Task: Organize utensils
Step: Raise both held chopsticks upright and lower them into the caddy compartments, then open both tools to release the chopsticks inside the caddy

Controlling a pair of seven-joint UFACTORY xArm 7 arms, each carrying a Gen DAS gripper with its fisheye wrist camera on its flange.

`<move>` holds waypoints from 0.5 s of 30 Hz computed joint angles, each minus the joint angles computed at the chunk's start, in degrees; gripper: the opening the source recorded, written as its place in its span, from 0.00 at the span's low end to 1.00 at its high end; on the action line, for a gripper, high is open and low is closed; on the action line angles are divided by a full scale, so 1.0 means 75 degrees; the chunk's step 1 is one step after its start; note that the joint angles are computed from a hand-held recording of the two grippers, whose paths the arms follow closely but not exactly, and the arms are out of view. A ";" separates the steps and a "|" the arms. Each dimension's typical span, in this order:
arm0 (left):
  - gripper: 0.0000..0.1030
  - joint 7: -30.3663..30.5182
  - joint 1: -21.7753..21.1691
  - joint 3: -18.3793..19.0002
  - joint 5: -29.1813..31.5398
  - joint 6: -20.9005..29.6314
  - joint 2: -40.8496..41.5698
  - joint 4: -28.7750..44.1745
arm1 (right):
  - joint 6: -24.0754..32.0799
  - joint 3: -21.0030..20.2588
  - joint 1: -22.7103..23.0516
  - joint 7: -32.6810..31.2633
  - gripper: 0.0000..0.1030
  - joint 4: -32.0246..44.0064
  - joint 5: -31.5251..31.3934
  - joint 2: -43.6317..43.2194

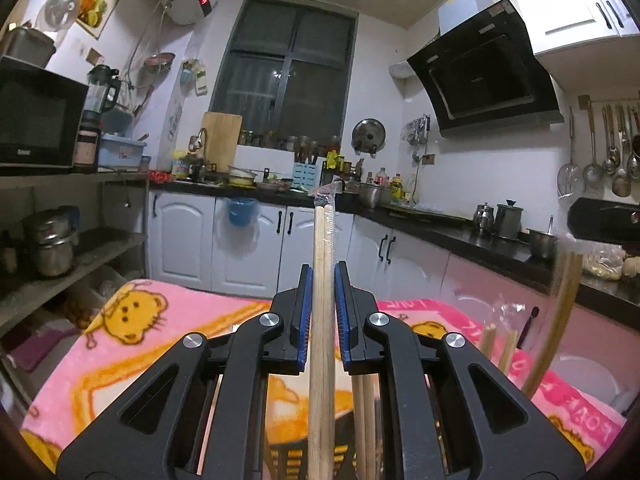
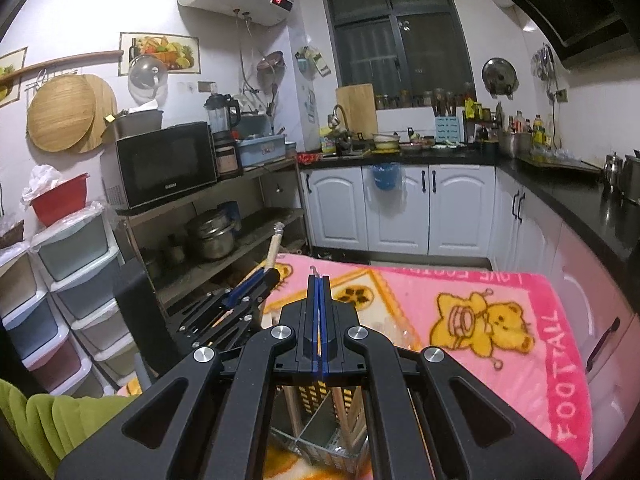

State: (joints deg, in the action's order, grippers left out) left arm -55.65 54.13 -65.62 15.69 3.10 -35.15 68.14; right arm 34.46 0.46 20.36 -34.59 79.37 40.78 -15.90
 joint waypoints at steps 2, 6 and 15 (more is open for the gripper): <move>0.07 0.0024 -0.0093 0.0045 0.0004 0.0027 -0.0030 -0.0091 | 0.0040 0.0019 -0.0015 0.0051 0.01 -0.0087 -0.0043 -0.0015; 0.07 0.0063 -0.0471 0.0232 0.0004 0.0028 0.0122 -0.0331 | 0.0100 0.0013 -0.0011 0.0113 0.01 -0.0283 -0.0022 -0.0093; 0.21 0.0061 -0.1980 0.1254 0.0358 0.0512 0.0540 -0.0708 | 0.0335 -0.0066 -0.0045 0.0254 0.01 -0.0665 -0.0061 -0.0363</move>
State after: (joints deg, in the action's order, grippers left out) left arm -55.19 39.28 -56.22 18.37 6.94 -31.09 62.83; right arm 36.98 -0.03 20.02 -32.68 74.38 40.32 -18.63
